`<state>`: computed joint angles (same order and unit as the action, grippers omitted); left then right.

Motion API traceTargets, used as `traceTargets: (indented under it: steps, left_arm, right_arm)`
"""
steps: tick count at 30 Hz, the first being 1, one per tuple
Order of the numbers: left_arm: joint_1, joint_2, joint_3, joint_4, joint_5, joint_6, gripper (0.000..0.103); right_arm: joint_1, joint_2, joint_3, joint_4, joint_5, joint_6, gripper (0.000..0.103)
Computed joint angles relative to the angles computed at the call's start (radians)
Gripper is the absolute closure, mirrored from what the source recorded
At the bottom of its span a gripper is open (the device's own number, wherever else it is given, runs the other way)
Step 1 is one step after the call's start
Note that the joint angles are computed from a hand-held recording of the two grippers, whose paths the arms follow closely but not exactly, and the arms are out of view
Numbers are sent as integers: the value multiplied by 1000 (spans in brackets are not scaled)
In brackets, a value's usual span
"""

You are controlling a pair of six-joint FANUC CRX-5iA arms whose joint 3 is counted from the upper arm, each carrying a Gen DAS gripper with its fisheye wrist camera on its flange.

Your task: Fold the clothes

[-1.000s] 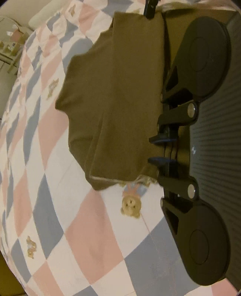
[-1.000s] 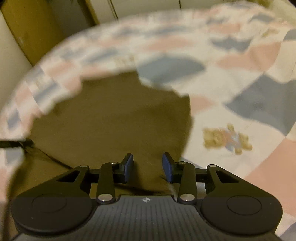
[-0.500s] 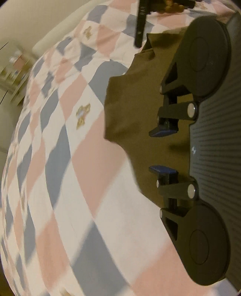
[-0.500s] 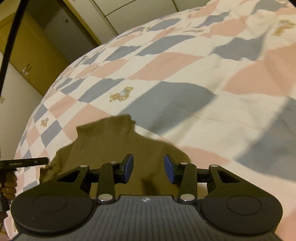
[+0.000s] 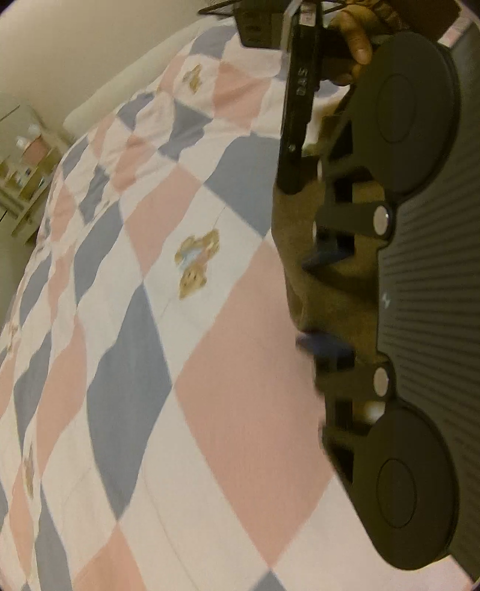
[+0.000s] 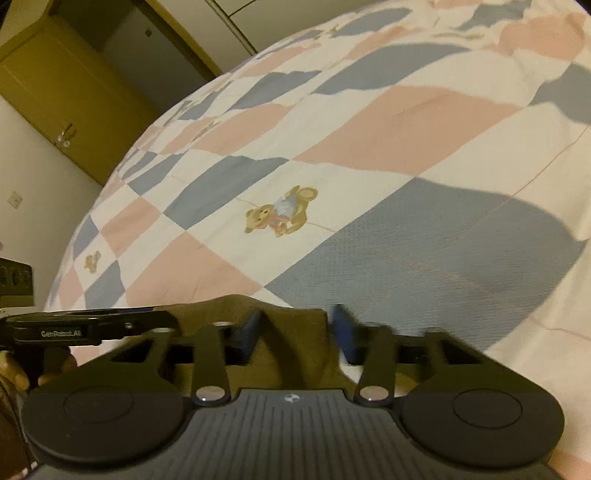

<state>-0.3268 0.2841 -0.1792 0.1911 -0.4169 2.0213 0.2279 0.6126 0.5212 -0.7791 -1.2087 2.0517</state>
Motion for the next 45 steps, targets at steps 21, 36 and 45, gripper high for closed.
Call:
traceTargets:
  steps: [21, 36, 45]
  left_arm:
    - [-465, -208, 5, -549, -356, 700, 90]
    - [-417, -102, 227, -799, -575, 567, 81]
    - [-479, -253, -71, -886, -469, 1215, 98]
  right_arm:
    - [-99, -600, -677, 83, -20, 486, 80]
    - [48, -540, -608, 179, 376, 338, 61]
    - [-86, -587, -776, 109, 413, 425, 61]
